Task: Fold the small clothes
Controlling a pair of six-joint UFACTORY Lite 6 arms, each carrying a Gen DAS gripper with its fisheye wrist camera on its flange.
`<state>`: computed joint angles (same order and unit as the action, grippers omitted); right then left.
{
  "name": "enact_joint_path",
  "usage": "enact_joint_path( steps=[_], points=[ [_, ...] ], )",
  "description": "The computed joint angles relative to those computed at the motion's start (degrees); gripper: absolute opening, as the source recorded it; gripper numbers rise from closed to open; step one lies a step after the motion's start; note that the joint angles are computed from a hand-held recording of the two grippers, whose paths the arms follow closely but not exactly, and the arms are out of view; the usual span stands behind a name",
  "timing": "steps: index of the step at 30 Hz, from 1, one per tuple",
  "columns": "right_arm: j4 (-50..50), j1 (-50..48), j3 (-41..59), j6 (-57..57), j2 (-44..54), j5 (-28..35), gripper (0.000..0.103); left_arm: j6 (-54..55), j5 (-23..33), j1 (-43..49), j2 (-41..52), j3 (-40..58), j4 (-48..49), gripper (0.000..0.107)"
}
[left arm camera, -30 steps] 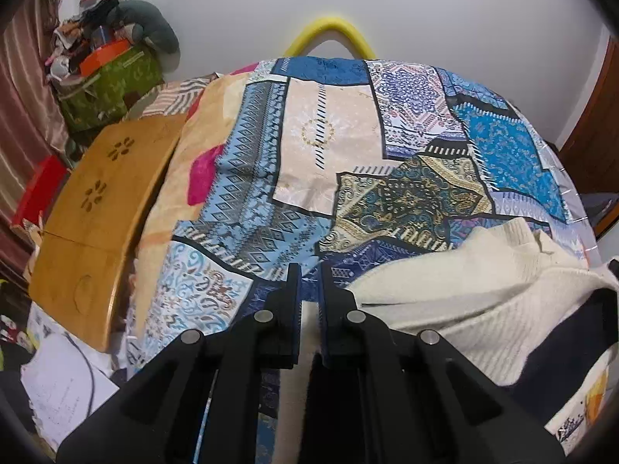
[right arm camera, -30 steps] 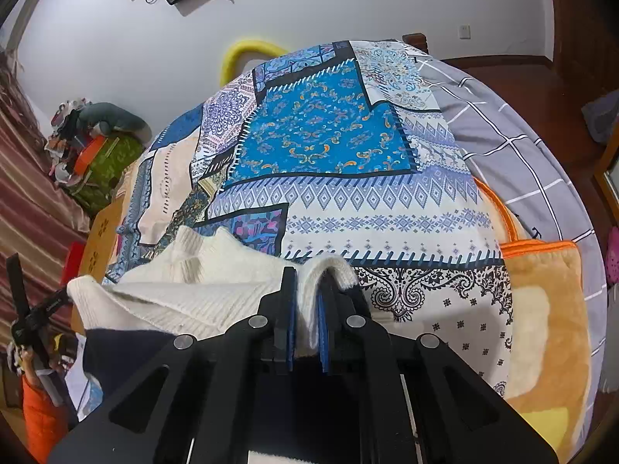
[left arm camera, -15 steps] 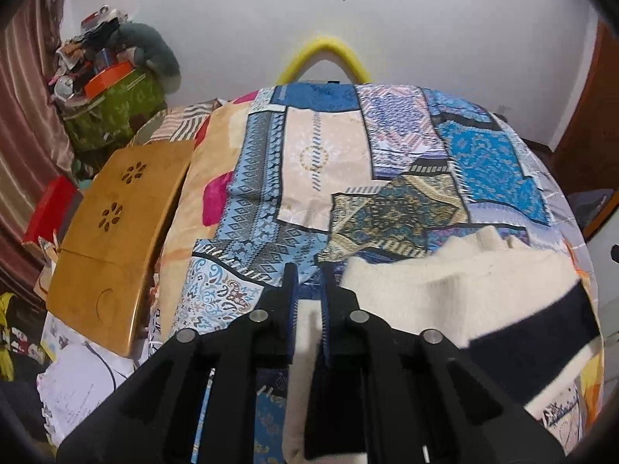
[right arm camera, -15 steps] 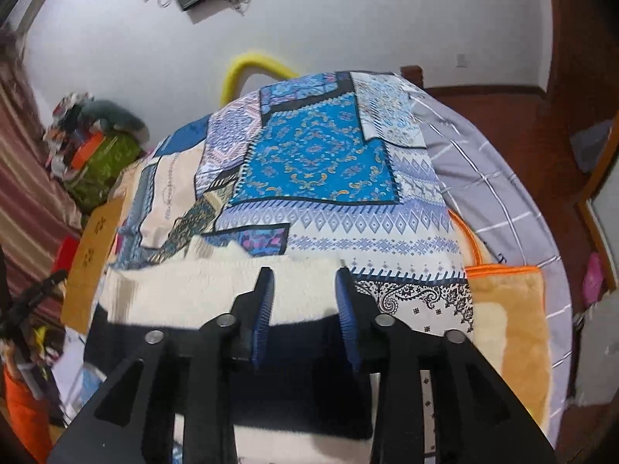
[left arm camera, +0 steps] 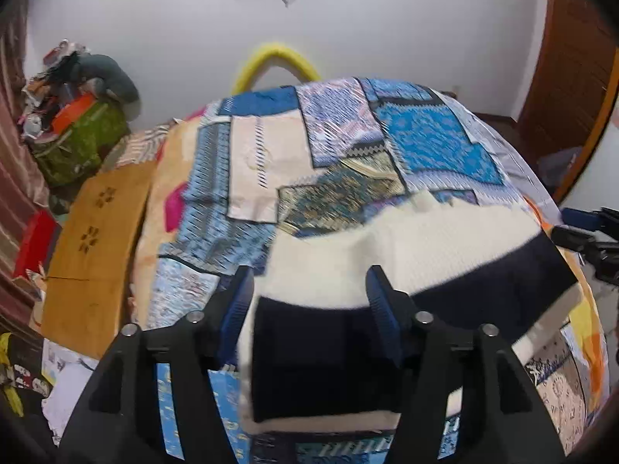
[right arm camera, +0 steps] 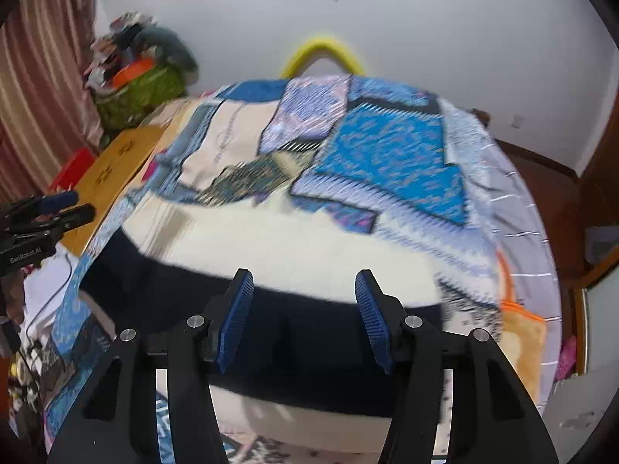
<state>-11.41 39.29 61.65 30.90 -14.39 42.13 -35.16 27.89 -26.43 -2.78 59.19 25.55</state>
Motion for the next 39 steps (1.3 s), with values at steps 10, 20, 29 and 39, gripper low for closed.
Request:
enact_joint_path(
  steps=[10, 20, 29, 39],
  points=[
    [-0.23, 7.24, 1.46, 1.95, 12.18, -5.24, 0.051, 3.02, -3.99, 0.11, 9.40, -1.23, -3.69, 0.067],
    [3.96, 4.37, -6.31, -2.34, 9.95, -11.72, 0.062, -3.60, -9.07, 5.10, 14.69, -3.86, 3.19, 0.080],
    [4.38, -1.09, -14.42, -3.82, 0.84, -9.31, 0.064, -4.23, -8.88, 9.54, 10.91, -7.86, 4.34, 0.081],
    [5.00, -10.37, -24.49, -7.62, -13.49, -2.59, 0.064, -6.79, -9.51, 12.36, 5.46, -14.50, 6.61, 0.082]
  ],
)
